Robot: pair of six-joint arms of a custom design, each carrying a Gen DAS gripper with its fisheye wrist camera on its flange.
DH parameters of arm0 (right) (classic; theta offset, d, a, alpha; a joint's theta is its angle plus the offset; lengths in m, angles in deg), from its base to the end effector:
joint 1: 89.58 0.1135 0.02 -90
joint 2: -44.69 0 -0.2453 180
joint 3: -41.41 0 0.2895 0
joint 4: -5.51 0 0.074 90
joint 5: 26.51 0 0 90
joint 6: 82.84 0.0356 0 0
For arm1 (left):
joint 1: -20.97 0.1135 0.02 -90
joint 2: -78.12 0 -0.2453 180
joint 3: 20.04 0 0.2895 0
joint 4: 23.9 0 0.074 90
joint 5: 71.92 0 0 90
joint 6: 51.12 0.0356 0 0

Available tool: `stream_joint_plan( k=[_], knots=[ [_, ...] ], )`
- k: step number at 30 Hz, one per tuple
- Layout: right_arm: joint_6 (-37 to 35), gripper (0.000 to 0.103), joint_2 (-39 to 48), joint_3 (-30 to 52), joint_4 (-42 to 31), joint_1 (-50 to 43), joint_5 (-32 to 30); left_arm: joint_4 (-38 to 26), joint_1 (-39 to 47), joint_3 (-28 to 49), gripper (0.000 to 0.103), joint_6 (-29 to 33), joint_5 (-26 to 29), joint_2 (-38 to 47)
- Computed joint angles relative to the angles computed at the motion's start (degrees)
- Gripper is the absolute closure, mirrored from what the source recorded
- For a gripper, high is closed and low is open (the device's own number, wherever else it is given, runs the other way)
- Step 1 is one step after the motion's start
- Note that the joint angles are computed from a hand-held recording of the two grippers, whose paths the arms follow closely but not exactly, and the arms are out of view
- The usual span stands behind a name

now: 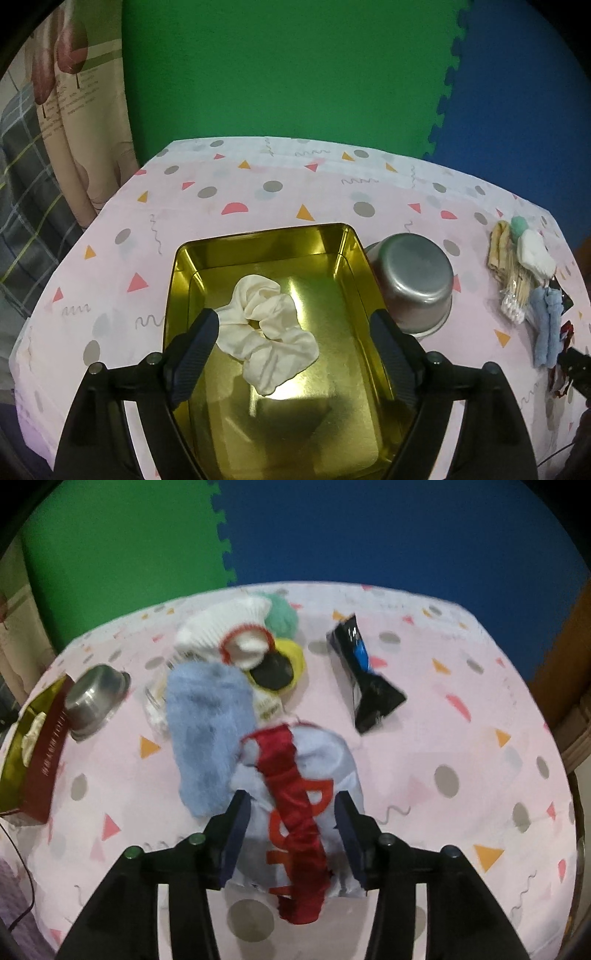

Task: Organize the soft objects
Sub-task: 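Carry the red-and-grey cloth with the right tool and release it into the gold tin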

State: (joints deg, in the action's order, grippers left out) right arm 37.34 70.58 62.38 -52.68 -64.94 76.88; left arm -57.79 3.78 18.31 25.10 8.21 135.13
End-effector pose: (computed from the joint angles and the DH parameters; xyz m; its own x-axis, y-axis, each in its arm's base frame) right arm 0.1279 0.0496 0.0989 -0.8568 0.1450 -0.4948 0.1392 0.9891 0.0488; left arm 0.2187 -0.0613 0.1400 -0.7822 -0.0037 -0.6230 0.0054 0.9999 -0.0127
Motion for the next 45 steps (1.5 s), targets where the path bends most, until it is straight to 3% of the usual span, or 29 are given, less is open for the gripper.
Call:
stream_joint_plan(
  k=[4, 10, 14, 17, 22, 30, 33, 38, 45],
  knots=[
    [0.3, 0.051, 5.1, -0.8, 4.0, 0.8, 0.7, 0.0, -0.5, -0.3, 0.02, -0.4, -0.5, -0.5],
    [2.1, 0.051, 10.2, 0.9, 4.0, 5.2, 3.8, -0.3, -1.5, -1.7, 0.02, -2.0, -2.1, -2.7],
    [4.3, 0.075, 11.3, 1.9, 2.4, 9.1, 6.5, -0.7, -1.6, -2.1, 0.02, -2.8, -2.9, -3.9],
    [5.6, 0.083, 7.5, 1.8, -0.3, 9.4, 7.1, -1.1, -1.2, -2.2, 0.02, -3.5, -3.7, -4.7],
    [7.5, 0.084, 1.9, 3.5, -6.3, 11.1, 8.8, -1.8, 0.6, -2.8, 0.02, -4.4, -3.6, -6.9],
    [9.9, 0.084, 3.6, 10.2, -8.9, 16.3, 12.0, -2.7, 1.8, -3.3, 0.019, -4.5, -4.3, -9.2],
    [10.0, 0.084, 7.3, 13.8, -7.0, 19.0, 12.2, -3.5, 2.5, -3.2, 0.019, -4.2, -4.1, -10.6],
    [8.4, 0.084, 18.9, 20.9, 2.4, 23.8, 9.7, -5.3, 6.3, -2.7, 0.018, -3.6, -2.0, -12.6],
    [4.9, 0.084, 41.6, 32.9, 18.3, 29.7, 2.3, -7.7, 12.1, -1.7, 0.017, -2.7, -0.2, -13.6]
  ],
)
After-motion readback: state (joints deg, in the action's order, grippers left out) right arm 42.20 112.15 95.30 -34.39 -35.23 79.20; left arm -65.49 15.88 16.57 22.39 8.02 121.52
